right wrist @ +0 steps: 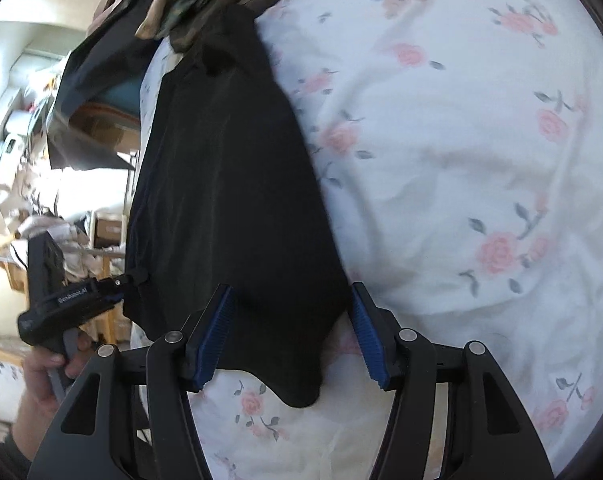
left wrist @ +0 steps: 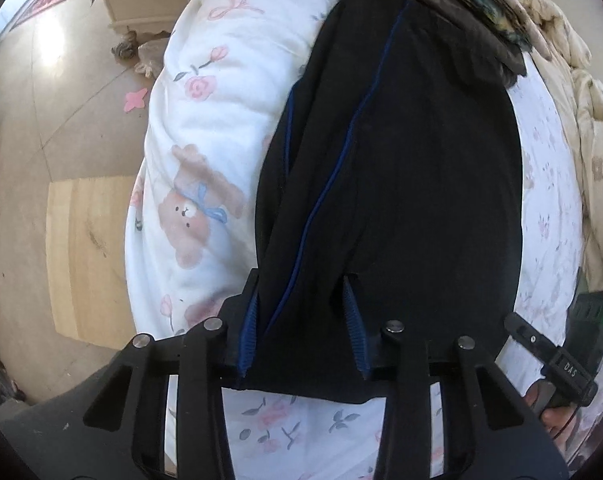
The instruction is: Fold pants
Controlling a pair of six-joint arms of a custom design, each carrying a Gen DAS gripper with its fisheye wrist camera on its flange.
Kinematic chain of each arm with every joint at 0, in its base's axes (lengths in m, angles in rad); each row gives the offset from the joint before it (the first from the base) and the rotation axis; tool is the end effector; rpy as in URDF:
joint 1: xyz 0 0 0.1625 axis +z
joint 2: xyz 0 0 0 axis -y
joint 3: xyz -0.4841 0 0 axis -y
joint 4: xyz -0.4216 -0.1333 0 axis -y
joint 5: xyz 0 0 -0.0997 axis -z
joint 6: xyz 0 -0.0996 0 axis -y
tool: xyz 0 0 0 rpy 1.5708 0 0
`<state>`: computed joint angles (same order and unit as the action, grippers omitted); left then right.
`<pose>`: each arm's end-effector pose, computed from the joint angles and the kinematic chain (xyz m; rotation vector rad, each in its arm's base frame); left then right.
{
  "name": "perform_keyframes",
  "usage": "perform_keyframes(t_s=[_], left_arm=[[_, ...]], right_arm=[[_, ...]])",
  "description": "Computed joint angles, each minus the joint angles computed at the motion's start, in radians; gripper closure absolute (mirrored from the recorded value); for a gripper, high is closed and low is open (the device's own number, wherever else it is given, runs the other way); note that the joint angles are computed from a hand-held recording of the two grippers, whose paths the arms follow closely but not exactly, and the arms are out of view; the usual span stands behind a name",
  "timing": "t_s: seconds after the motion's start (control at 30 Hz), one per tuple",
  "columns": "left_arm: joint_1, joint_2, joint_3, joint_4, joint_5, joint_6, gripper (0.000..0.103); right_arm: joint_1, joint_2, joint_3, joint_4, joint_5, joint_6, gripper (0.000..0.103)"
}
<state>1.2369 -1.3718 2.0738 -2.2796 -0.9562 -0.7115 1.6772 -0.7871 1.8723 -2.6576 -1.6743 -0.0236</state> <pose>0.0105 -0.5518 0.2841 -0.4872 2.5348 -0.4165 0.1901 -0.6217 0.0336 0.1972 -3.0318 0.0090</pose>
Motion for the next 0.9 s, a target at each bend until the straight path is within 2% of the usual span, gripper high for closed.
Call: perform_keyframes(t_s=[0.07,0.1,0.17,0.2,0.23,0.27,0.33,0.43,0.67,0.77,0.9], left_arm=[[-0.008,0.008,0.000,0.014,0.017,0.004,0.069],[-0.013,0.014,0.000,0.011,0.029,-0.004,0.077],[-0.017,0.021,0.007,0.002,0.038,-0.010,0.081],[-0.021,0.032,0.005,0.004,0.046,-0.009,0.086],[-0.022,0.038,0.004,0.011,0.060,-0.004,0.090],[-0.021,0.039,0.006,0.000,0.053,-0.003,0.095],[-0.021,0.034,0.010,-0.005,0.042,-0.016,0.097],[-0.036,0.018,0.019,-0.006,0.034,-0.016,0.098],[-0.087,-0.066,0.088,-0.062,-0.078,-0.051,0.099],[-0.118,-0.114,0.146,-0.073,-0.151,-0.103,0.099],[-0.169,-0.177,0.227,-0.056,-0.221,-0.164,0.098]], right_arm=[[0.008,0.009,-0.002,-0.006,-0.024,-0.012,0.043],[0.009,0.012,-0.001,-0.010,-0.030,-0.013,0.046],[0.011,0.014,-0.002,-0.013,-0.040,-0.016,0.051],[0.008,0.014,-0.003,-0.013,-0.030,-0.015,0.063],[0.000,0.011,-0.002,-0.008,-0.002,-0.012,0.085],[-0.001,0.012,-0.008,0.007,0.004,-0.013,0.090],[0.001,0.009,-0.008,0.004,0.003,-0.024,0.100],[0.006,-0.006,-0.002,-0.006,0.012,-0.034,0.101],[0.013,-0.112,0.035,0.013,0.070,0.000,0.101],[0.017,-0.176,0.062,0.084,0.048,0.006,0.101],[0.019,-0.251,0.087,0.247,-0.039,0.049,0.101]])
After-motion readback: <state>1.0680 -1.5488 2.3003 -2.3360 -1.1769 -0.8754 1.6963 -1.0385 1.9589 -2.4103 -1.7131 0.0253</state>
